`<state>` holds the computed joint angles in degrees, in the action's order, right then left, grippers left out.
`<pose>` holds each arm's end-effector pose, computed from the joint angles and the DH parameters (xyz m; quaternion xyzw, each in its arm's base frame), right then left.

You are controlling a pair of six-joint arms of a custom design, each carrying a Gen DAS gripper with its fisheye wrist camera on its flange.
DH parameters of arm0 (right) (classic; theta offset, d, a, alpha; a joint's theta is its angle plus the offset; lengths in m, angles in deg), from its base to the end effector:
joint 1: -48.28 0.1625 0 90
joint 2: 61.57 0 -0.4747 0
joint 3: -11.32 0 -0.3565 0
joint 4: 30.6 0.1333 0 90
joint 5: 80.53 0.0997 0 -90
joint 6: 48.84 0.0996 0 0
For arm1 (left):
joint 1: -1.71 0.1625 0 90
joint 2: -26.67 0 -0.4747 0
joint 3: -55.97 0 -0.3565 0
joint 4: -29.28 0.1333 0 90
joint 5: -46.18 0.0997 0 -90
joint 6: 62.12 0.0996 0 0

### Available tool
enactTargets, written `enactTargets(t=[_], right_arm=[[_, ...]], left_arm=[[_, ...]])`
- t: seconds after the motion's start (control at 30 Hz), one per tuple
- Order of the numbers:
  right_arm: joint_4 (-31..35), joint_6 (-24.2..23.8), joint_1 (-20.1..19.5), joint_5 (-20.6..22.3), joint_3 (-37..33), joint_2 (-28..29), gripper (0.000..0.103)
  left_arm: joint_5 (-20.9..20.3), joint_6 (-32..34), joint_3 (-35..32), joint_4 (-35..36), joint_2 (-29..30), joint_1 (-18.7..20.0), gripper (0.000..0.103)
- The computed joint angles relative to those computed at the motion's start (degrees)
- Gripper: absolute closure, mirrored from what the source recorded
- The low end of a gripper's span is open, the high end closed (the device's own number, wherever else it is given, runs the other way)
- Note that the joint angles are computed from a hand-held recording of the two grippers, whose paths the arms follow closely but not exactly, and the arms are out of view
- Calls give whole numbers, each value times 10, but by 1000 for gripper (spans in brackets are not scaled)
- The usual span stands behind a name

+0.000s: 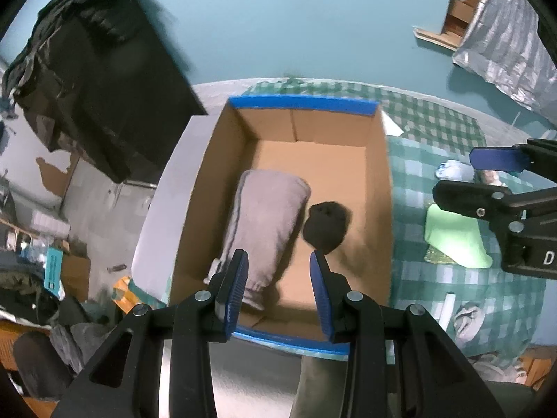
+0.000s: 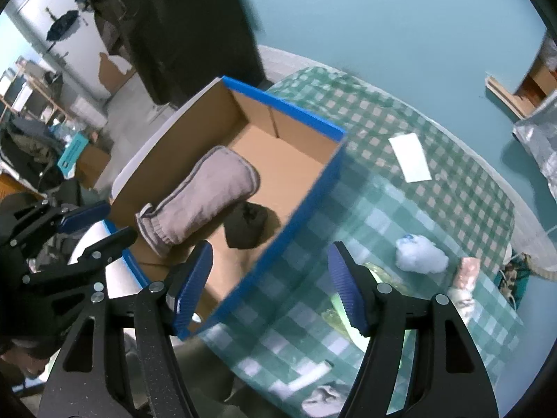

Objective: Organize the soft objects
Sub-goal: 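Open the left tool over the box while the right tool releases the black item inside, then move both tools back over the table toward the white and pink bundles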

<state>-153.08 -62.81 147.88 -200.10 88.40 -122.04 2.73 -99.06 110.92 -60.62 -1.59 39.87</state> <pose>0.1989 -0.6714 0.4176 0.1611 -0.9446 0.1237 0.2577 -0.4979 -0.6527 0.1210 0.2066 0.8742 -0.1168 0.4236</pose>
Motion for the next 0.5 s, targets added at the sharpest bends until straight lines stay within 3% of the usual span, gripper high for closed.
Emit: enactTargets(t=[0.5], right_arm=[[-20,18,-32,-30,39,-71,31]], left_arm=[[-13,84,-60,-28,55,-23,66]])
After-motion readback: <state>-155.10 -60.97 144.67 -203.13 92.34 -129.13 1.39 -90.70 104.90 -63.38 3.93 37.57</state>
